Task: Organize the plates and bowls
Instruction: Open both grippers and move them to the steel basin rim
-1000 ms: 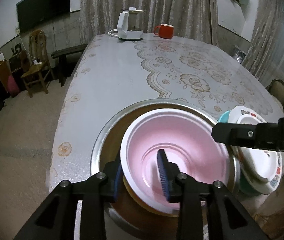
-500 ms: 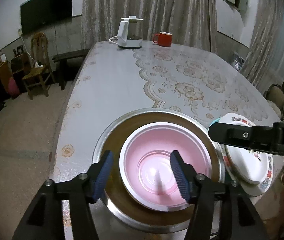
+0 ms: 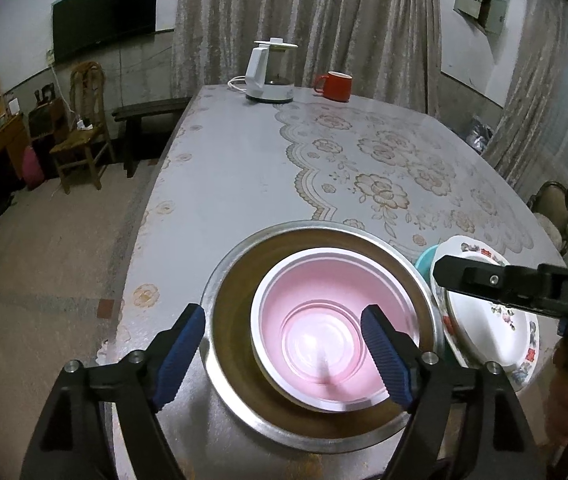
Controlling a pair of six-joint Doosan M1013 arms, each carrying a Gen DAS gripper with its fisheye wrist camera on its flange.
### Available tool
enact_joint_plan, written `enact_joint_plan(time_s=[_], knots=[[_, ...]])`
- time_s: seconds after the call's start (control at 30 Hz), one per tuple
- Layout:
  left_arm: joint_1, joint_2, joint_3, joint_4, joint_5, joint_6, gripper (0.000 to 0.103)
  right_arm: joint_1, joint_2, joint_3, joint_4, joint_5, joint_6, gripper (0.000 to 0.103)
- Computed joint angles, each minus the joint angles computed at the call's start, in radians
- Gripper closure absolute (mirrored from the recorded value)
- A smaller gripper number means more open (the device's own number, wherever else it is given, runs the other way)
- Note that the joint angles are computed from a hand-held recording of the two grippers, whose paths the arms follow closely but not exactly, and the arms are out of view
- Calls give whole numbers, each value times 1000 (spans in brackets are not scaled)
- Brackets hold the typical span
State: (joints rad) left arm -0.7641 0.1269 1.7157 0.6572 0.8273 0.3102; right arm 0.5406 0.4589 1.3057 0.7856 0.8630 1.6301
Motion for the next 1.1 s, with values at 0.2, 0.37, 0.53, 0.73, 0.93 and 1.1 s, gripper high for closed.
enact_joint_plan(time_s=[0.2, 0.37, 0.53, 0.73, 0.93, 1.1], knots=[[7, -26, 27, 5, -21, -39, 18, -1, 1, -6, -54, 10, -6, 65], [19, -57, 63, 16, -49, -83, 18, -4, 3, -19, -101, 20, -14, 65], [50, -91, 113, -19, -129, -128, 20, -6, 18, -42, -131, 53, -38, 65], [78, -106, 149, -61, -185, -144, 32, -2, 43, -84, -160, 116, -72, 65], [101, -104, 172, -141, -249, -112, 33, 11, 61, -116, -212, 152, -105, 72], [109, -96, 174, -187, -272, -66, 35, 17, 82, -143, -250, 184, -120, 77]])
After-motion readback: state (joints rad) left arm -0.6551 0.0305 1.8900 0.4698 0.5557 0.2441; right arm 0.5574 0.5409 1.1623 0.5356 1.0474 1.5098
